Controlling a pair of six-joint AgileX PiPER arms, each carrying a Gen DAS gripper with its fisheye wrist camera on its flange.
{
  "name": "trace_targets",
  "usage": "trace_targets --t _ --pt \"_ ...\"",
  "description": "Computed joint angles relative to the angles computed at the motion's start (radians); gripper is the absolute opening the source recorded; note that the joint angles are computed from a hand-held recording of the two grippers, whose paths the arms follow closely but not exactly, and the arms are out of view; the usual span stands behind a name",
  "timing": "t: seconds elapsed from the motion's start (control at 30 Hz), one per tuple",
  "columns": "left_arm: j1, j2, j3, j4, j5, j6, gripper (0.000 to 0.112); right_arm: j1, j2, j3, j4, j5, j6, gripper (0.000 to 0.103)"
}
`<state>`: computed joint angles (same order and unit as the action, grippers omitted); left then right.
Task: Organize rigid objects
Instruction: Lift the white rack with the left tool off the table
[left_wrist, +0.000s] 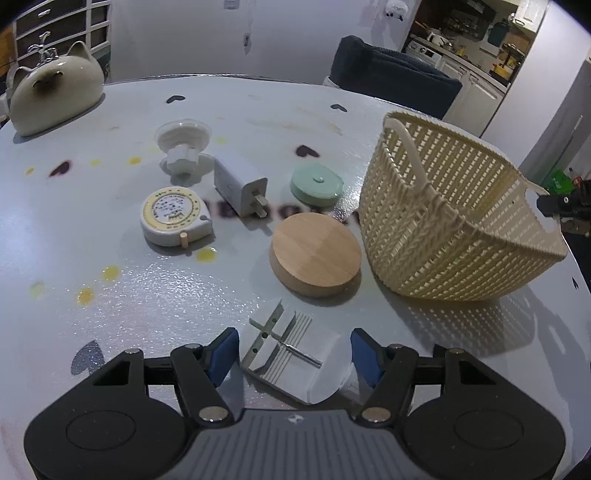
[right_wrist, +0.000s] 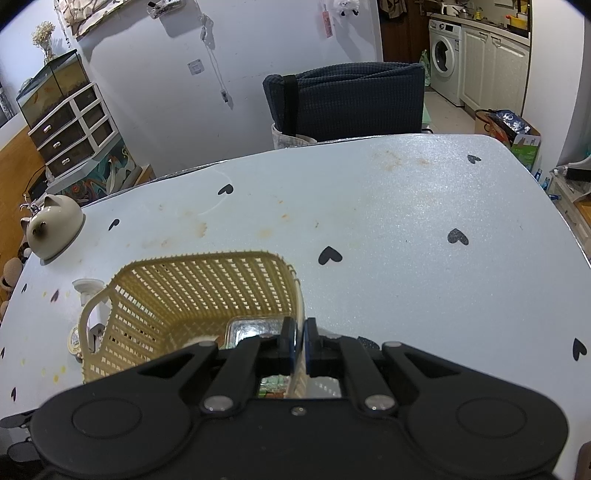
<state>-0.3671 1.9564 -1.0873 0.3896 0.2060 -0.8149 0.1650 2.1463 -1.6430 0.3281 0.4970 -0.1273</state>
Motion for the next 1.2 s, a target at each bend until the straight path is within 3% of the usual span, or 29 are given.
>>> trace_targets --t 0.33,0.7,0.97,1.1,1.2 --pt "0.006 -0.046 -0.005 0.019 -0.008 -0.042 0.066 0.000 0.000 0.000 0.001 0.000 -0.002 0.005" --pt "0.005 0.027 -0.049 -0.010 -0.002 -0.039 0.067 0.000 0.002 0.001 0.001 -0.002 -0.002 0.005" --pt "-0.005 0.036 -0.042 0.087 -0.017 -0.152 0.086 0.000 0.003 0.000 0.002 -0.001 -0.002 0.005" --pt "-0.001 -0.024 0.015 -0.008 -0.052 -0.044 0.086 0.000 0.003 0.000 -0.001 -0.002 -0.001 0.005" --pt "-0.005 -0.052 0.033 -0.124 -0.037 0.076 0.084 0.000 0.003 0.001 -0.002 -0.002 0.000 0.005"
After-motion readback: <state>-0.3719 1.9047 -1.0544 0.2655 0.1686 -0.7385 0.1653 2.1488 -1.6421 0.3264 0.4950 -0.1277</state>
